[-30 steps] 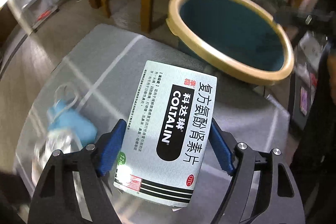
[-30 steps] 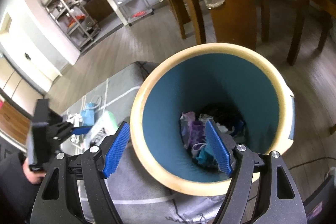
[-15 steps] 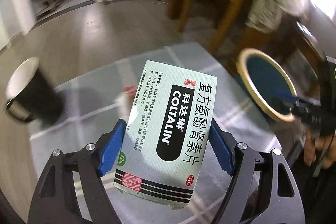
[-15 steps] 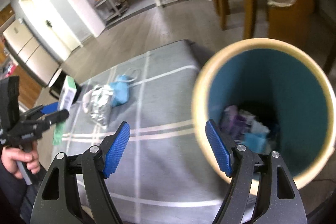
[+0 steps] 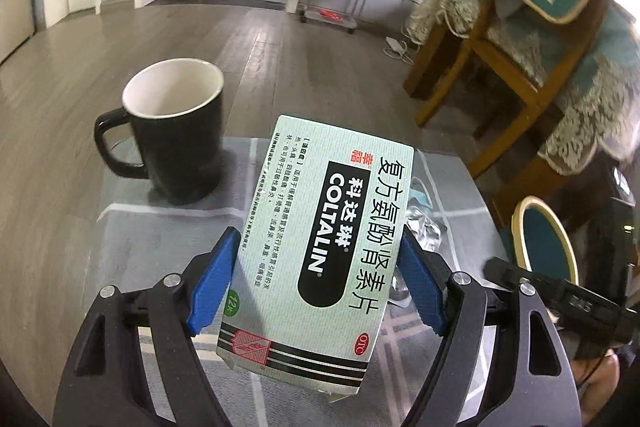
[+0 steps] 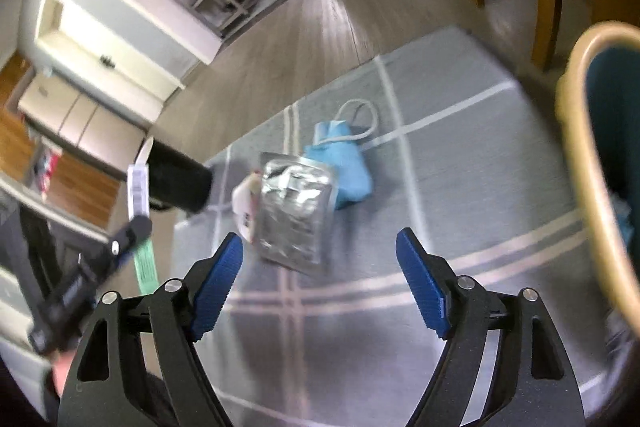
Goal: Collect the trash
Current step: 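Grasp the clear plastic blister tray with the right gripper while the left holds the box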
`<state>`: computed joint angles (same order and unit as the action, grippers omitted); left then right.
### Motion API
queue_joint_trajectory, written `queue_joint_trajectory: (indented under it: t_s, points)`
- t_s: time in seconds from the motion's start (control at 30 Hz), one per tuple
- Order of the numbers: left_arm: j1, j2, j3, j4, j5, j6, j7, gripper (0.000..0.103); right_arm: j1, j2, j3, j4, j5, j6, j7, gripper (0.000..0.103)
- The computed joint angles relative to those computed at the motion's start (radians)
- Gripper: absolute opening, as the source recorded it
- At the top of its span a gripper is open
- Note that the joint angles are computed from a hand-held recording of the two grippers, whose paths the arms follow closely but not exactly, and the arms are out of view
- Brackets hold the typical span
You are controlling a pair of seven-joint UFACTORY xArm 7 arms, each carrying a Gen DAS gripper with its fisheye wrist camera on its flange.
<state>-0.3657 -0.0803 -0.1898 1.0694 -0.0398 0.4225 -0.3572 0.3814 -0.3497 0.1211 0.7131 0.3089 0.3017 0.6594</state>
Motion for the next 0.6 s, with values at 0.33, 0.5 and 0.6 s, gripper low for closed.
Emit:
queue_joint_trajectory:
  t_s: [0.33, 0.5, 0.6]
  points:
    - [0.015, -0.044, 0.031, -0.067, -0.103, -0.065, 0.037, 0.076, -0.057, 0.208, 0.087, 0.161, -0.146, 0.020, 0.304, 0.084]
    - [0.003, -0.039, 0.044, -0.071, -0.198, -0.078, 0.107, 0.076, -0.068, 0.293, 0.105, 0.233, -0.345, 0.053, 0.515, 0.084]
    - [0.000, -0.029, 0.045, -0.067, -0.232, -0.082, 0.144, 0.076, -0.051, 0.327, 0.093, 0.261, -0.421, 0.069, 0.565, 0.084]
